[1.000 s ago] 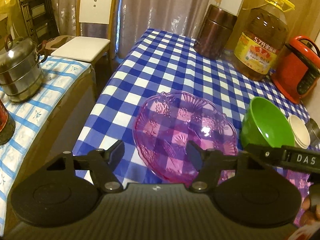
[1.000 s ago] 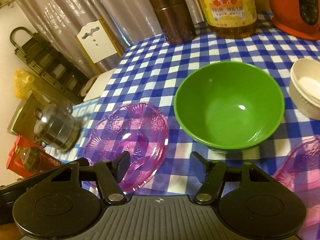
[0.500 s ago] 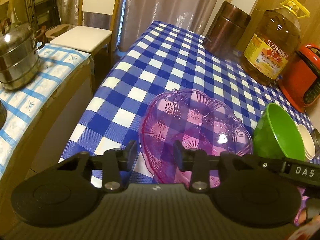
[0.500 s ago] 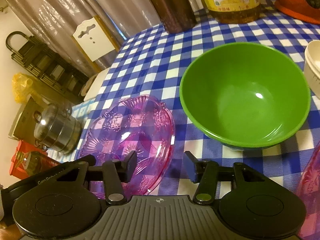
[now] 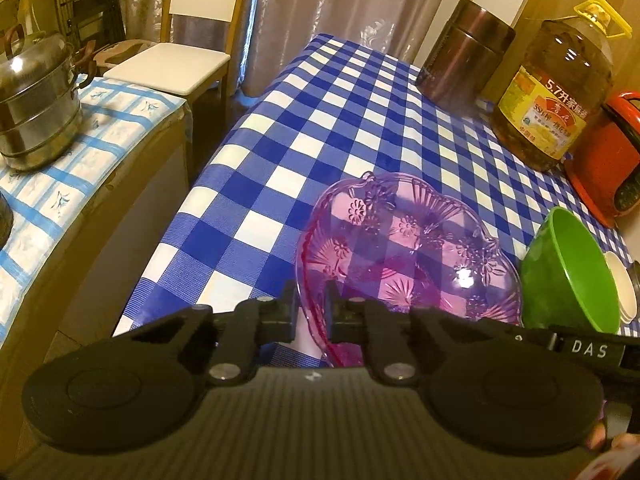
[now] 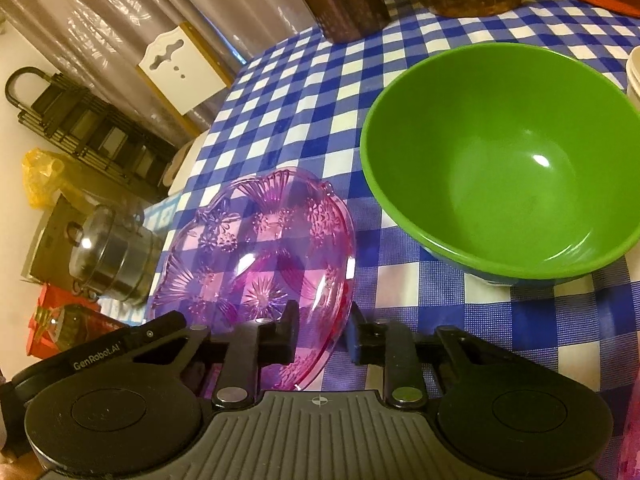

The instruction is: Organize plates and bowls

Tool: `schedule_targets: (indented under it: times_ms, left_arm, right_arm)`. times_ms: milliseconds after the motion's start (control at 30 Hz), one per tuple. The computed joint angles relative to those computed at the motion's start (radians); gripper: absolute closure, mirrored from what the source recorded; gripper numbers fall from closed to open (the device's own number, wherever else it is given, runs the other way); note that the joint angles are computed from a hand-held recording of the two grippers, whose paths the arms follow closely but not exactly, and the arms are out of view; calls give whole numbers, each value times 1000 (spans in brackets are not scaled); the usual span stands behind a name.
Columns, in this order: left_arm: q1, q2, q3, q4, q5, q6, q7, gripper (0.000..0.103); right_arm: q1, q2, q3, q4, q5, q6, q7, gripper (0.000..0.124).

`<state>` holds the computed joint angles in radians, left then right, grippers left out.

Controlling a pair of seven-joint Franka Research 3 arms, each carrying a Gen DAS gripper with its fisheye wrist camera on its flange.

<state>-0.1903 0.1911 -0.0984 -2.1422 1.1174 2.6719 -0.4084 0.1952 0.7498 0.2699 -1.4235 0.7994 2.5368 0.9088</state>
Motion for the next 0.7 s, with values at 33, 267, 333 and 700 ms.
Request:
schedule_targets:
  times_ms: [33, 267, 333, 700]
  left_arm:
    - [0, 2, 0, 2, 1, -1, -1, 92]
    - [-6, 9, 1, 14, -5, -11, 0, 92]
    - [-9, 5, 0, 11, -2, -10, -6, 93]
    - [-23, -89, -42, -52, -23, -61, -46, 93]
  right_arm:
    - [-2, -1, 1, -2, 1, 2, -2, 104]
    - [-7, -9, 1, -21, 3, 11, -11, 112]
    - [-8, -12, 1, -24, 5, 12, -12, 112]
    - [-44, -97, 8, -96, 66, -37, -79, 112]
